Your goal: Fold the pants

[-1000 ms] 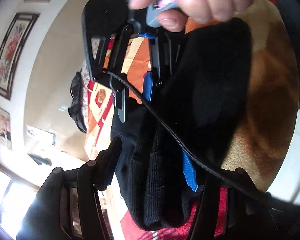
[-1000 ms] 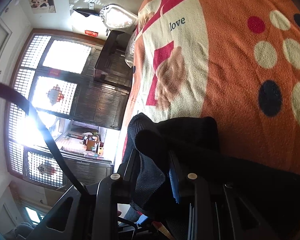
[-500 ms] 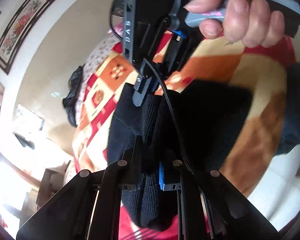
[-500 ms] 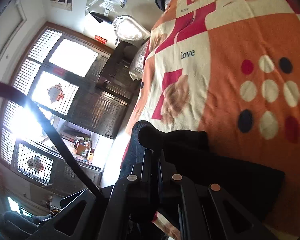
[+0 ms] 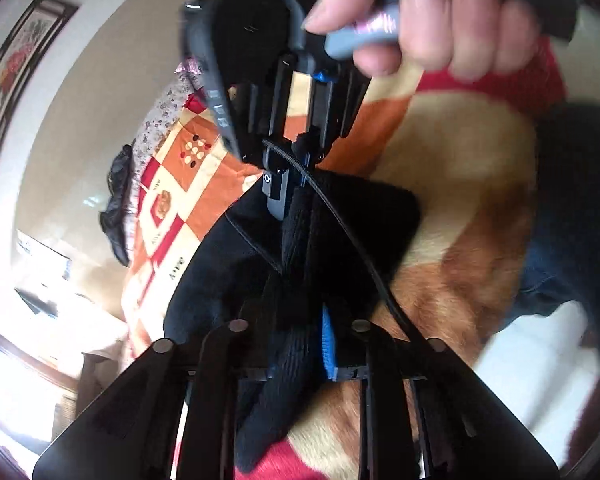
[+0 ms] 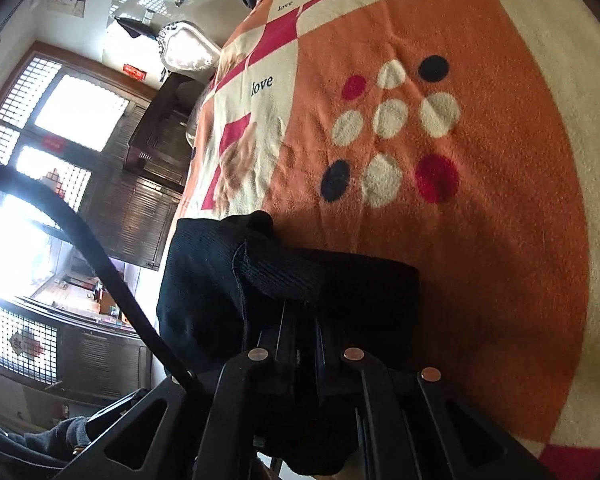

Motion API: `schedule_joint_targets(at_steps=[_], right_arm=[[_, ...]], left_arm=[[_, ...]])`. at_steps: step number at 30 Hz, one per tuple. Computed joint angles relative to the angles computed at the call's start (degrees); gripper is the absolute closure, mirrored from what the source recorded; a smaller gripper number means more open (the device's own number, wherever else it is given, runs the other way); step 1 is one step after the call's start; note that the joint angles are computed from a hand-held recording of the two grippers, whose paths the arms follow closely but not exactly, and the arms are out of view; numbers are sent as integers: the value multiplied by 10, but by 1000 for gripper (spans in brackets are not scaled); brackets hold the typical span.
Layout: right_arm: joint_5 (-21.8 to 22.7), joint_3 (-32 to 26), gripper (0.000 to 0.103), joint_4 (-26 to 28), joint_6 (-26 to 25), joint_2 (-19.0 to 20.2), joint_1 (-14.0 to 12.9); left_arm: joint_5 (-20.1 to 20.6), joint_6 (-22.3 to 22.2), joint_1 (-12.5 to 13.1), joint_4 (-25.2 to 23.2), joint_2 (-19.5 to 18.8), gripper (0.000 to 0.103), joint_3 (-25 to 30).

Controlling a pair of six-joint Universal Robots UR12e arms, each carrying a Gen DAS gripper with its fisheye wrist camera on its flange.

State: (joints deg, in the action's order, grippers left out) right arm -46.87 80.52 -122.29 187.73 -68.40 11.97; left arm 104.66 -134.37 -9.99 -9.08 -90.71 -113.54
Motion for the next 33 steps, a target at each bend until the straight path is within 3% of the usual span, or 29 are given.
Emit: schedule_joint_targets(at_steps=[2, 4, 7, 8, 10, 13, 15, 16, 18, 19, 20, 22, 24, 27, 30, 32, 33], right_arm=[[0, 9, 93, -21, 28, -9, -5], [-13, 27, 92, -71, 67, -25, -12], [-10, 58, 92, -144, 106, -51, -18], [3, 66, 92, -165, 104, -57, -18], [16, 73, 92, -168, 51, -67, -10], [-69, 71, 92, -147, -65, -79, 25], [-122, 69, 92, -143, -115, -78, 48], [-134, 68, 92, -139, -128, -75, 55], [-139, 67, 92, -130, -134, -66, 62], [-150, 64, 92, -118, -133, -60, 64], [-149, 66, 93, -111, -125, -52, 62], [-96, 79, 95, -136, -62, -48, 46], [-60, 84, 100, -140, -29, -44, 35], [-56, 80, 99, -135, -9, -45, 34], [-79, 78, 95, -198, 11, -53, 34], [-100, 71, 93, -255, 41, -47, 34], [-112, 60, 93, -255, 45, -40, 36]], left_arm=[[-79, -50, 25, -51, 36, 66, -5], [-148, -93, 53, -72, 59, 58, -6], [-190, -173, 87, -81, 78, 57, -2], [-225, -218, 113, -96, 82, 57, 6], [-312, -296, 154, -138, 91, 57, 11], [-492, -448, 221, -232, 73, 58, 42], [-574, -516, 237, -267, 49, 57, 55], [-579, -530, 238, -277, 40, 57, 57], [-540, -510, 226, -343, 24, 58, 76], [-509, -508, 217, -357, 16, 63, 78], [-496, -503, 215, -347, 15, 78, 71], [-467, -497, 212, -295, 21, 85, 55], [-482, -516, 216, -303, 19, 85, 58], [-474, -509, 214, -324, 16, 85, 78], [-468, -504, 214, -259, 13, 84, 83], [-470, -514, 211, -245, -3, 68, 100], [-467, -520, 209, -246, -15, 67, 110]])
